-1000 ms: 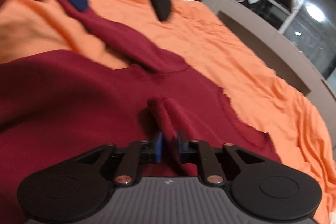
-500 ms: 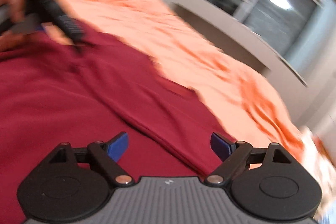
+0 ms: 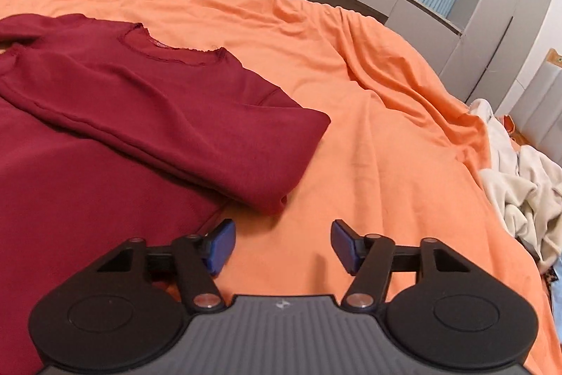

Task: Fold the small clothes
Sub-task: 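Withdraw the open right gripper from the folded sleeve, then move the left gripper to the other sleeve cuff and close on it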

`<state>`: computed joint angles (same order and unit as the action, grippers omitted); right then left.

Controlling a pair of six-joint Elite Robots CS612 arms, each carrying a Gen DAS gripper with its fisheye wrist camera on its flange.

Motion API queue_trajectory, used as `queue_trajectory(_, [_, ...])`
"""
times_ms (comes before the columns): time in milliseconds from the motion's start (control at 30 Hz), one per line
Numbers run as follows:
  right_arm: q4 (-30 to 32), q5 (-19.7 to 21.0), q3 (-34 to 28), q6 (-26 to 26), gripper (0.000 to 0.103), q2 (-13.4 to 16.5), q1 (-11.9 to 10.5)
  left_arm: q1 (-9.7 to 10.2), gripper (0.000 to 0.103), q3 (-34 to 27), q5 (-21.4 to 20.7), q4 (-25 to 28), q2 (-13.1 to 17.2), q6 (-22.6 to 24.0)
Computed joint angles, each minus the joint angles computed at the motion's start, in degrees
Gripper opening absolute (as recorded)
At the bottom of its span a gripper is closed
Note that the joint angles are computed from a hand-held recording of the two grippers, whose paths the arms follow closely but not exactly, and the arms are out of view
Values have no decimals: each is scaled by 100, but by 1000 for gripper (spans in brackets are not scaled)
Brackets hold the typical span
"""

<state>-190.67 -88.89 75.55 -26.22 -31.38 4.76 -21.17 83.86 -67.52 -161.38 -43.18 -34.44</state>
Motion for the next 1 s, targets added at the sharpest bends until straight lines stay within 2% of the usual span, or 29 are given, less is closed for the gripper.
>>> queue_trajectory(33, [-30,-9,-76,-35,57,50,4,-9,102,-10,28,28,4,40])
queue_trajectory(133, [-160,-58,-147,-96,38,115,12,-30,102,-17,88,62,12,96])
queue_trajectory(200, [-134,35,-150,-32,10,104,-9,-31,102,-17,94,66,12,104])
queue_trajectory(300, [-195,134,-109,126,5,66,-40,-26,102,-14,74,55,9,86])
queue_trajectory(433, [146,302,-84,565,3,-23,-100,-26,102,-21,73,60,15,98])
queue_trajectory(467, [276,294,-94,698,0,-40,-110,-25,102,-20,70,57,14,101])
queue_trajectory(500, [451,254,-116,901,0,-58,-124,-24,102,-19,67,55,14,102])
queue_trajectory(633, [1024,773,-203,1646,0,-84,-295,-33,102,-18,82,63,13,127])
queue_trajectory(733, [971,809,-176,1659,0,-105,-312,-38,102,-20,98,77,14,144])
queue_trajectory(833, [1017,803,-151,1625,5,-129,-304,-38,102,-18,96,71,14,147])
queue_trajectory(933, [1091,814,-131,1672,27,-162,-308,-33,102,3,70,3,6,118])
queue_trajectory(967, [1107,833,-116,1712,41,-181,-312,-27,102,23,49,-46,-5,103])
queue_trajectory(1000, [1102,867,-92,1747,51,-201,-317,-18,102,53,20,-117,-21,92])
